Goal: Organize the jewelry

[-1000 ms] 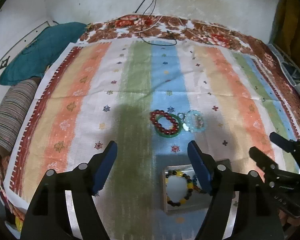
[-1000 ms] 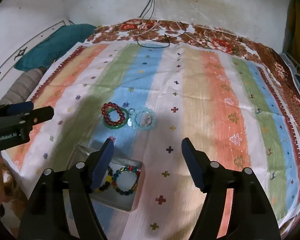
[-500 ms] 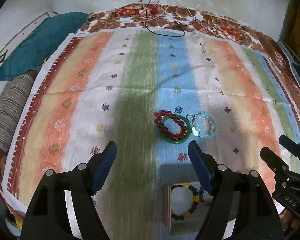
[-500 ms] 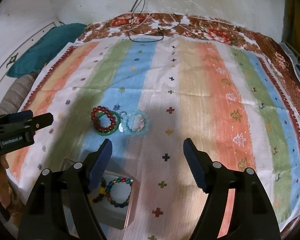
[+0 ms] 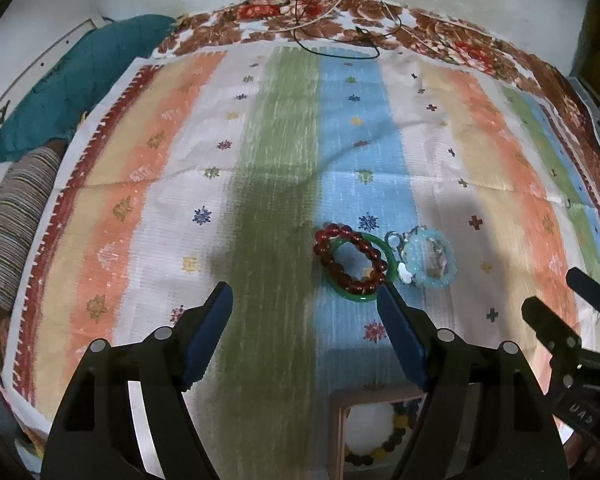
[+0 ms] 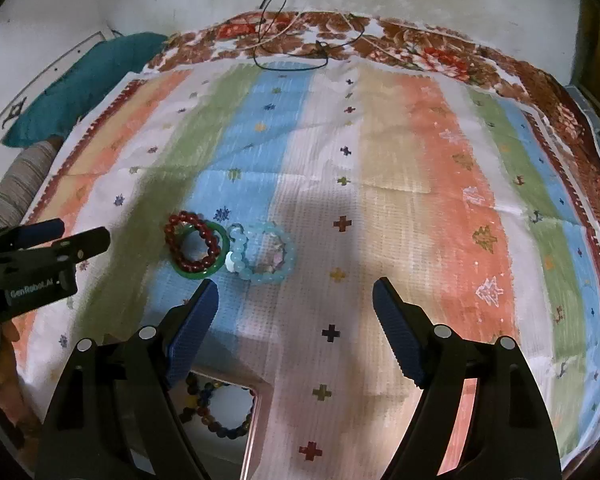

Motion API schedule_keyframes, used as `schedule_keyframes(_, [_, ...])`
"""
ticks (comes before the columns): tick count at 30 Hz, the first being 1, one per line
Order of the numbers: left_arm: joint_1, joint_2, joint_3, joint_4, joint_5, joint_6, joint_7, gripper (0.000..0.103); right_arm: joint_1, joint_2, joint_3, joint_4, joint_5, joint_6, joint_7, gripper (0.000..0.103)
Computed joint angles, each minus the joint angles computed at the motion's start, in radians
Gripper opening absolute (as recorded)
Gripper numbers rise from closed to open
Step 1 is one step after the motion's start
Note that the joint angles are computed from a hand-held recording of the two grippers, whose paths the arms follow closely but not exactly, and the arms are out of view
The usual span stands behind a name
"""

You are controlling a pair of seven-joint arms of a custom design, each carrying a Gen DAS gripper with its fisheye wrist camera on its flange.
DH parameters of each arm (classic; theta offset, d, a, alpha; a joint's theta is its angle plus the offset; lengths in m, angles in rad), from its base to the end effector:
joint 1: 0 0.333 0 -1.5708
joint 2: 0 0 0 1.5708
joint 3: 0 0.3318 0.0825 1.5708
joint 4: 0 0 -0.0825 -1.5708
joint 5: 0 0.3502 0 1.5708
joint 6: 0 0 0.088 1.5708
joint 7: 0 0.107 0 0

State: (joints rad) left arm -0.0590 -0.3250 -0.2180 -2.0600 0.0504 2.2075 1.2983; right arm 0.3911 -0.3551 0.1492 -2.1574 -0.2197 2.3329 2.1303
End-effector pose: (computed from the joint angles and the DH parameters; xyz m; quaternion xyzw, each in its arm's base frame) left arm 0.4392 -0.1398 0.6388 -0.6765 0.6973 -0.1720 0.1629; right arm 0.3848 0.2393 0.6235 -0.7093 0.6449 -0.1788 0.2213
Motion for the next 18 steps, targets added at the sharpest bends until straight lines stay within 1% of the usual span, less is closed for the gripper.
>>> schedule_keyframes(10, [0.005,0.050,0.009,0.012,0.004,0.013,-0.015,0.074,-0.007,0.044,0.002,0.024,-0.019,0.002,0.001,0.080])
schedule_keyframes(18, [-0.001,0.084,0.016,0.019,0.003,0.021,-0.007,0.074,-0.007,0.088,-0.010,0.042,0.002,0.003,-0.017,0.080])
